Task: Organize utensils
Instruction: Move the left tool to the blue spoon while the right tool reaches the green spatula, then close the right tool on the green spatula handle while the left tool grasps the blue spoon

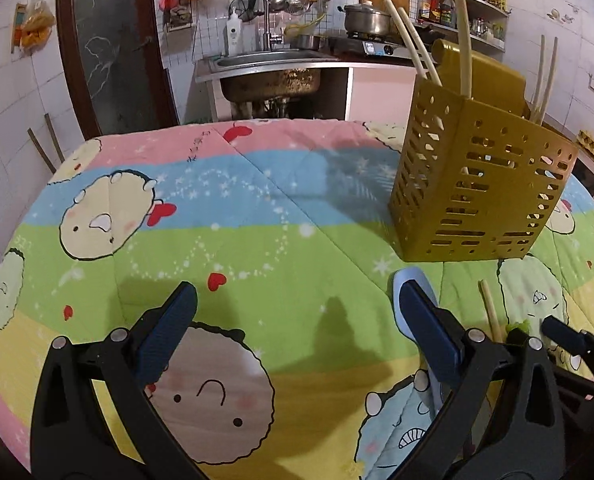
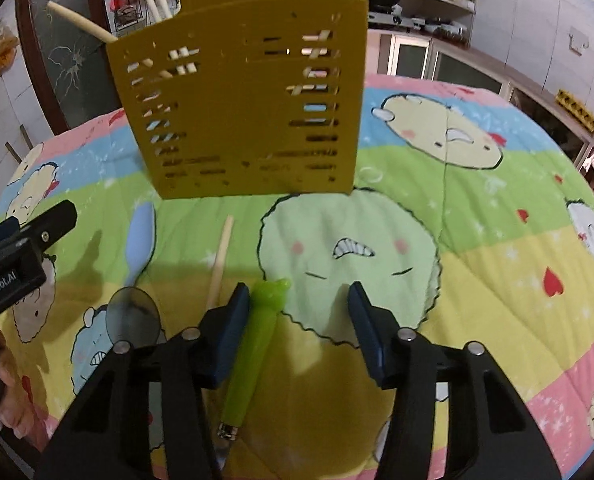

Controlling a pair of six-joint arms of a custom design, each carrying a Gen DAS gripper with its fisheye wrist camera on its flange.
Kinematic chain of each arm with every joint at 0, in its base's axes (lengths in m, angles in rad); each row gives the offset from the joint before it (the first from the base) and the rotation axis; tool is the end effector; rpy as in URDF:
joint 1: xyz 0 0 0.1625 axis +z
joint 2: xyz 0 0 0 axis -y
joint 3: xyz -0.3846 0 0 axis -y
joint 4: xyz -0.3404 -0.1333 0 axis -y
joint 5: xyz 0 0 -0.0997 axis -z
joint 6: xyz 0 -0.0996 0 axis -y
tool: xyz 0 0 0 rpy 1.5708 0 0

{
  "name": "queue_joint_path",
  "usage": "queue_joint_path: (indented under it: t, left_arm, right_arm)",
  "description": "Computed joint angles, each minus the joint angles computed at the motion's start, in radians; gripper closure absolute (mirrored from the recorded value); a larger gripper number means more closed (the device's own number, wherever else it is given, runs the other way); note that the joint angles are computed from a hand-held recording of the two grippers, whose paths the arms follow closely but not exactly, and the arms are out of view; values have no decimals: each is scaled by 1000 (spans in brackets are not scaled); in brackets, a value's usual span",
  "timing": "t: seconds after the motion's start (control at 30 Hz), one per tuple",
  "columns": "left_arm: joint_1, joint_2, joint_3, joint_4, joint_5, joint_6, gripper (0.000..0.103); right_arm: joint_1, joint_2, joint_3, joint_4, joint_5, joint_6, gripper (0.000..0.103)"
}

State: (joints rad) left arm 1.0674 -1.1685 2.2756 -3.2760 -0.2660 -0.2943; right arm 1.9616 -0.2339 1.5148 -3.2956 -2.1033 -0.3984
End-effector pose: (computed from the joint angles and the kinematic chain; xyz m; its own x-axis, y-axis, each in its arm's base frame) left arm 0.0080 -0.4610 0.2464 -0.5868 -0.5440 -0.5997 0.2387 0.5915 -0.7702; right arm 0.3044 -0.5217 -0.1092 -0.6773 -0.4406 0.5892 -0.6583 0.7205 -0.2180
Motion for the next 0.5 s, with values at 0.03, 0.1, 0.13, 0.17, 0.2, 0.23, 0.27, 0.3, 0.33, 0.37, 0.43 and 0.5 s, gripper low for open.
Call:
queue_joint_path:
  t: [0.03, 0.1, 0.13, 0.17, 0.2, 0.23, 0.27, 0.3, 0.33, 0.37, 0.43, 0.5]
  left_arm:
    - [2, 5, -2, -5, -1, 4, 5]
    - [4, 12, -8, 6, 3, 1, 5]
    - [7, 13, -13, 25, 3, -9, 5]
    - [11, 12, -18, 44, -3, -20, 5]
    - [17, 7, -25, 78, -15, -39, 5]
    - [22, 5, -31, 96, -24, -48, 5]
    - [26, 5, -37, 112, -34, -56, 5]
    - [29, 6, -42, 125, -42, -61, 5]
    - [32, 8, -50, 142, -50, -66, 5]
    - [33, 9, -55, 158, -54, -72, 5]
    - [37, 9, -65, 185, -67, -85, 5]
    - [43, 9, -73, 197, -90, -94, 5]
  right_arm:
    - [1, 2, -1, 2, 2, -1, 58]
    - [2, 6, -6, 10, 7, -8, 64]
    - [1, 7, -9, 18, 14, -10, 68]
    - [-1, 6, -12, 29, 23, -11, 70]
    - [-3, 6, -14, 35, 30, -10, 74]
    - [-5, 5, -18, 42, 37, -10, 77]
    - [-6, 5, -19, 44, 42, -11, 78]
    - [-10, 3, -18, 47, 52, -9, 79]
    - [-14, 0, -17, 48, 64, -9, 79]
    - [-18, -2, -17, 51, 74, -13, 79]
    - [-25, -8, -17, 57, 90, -24, 80]
    - [-30, -15, -15, 56, 95, -30, 81]
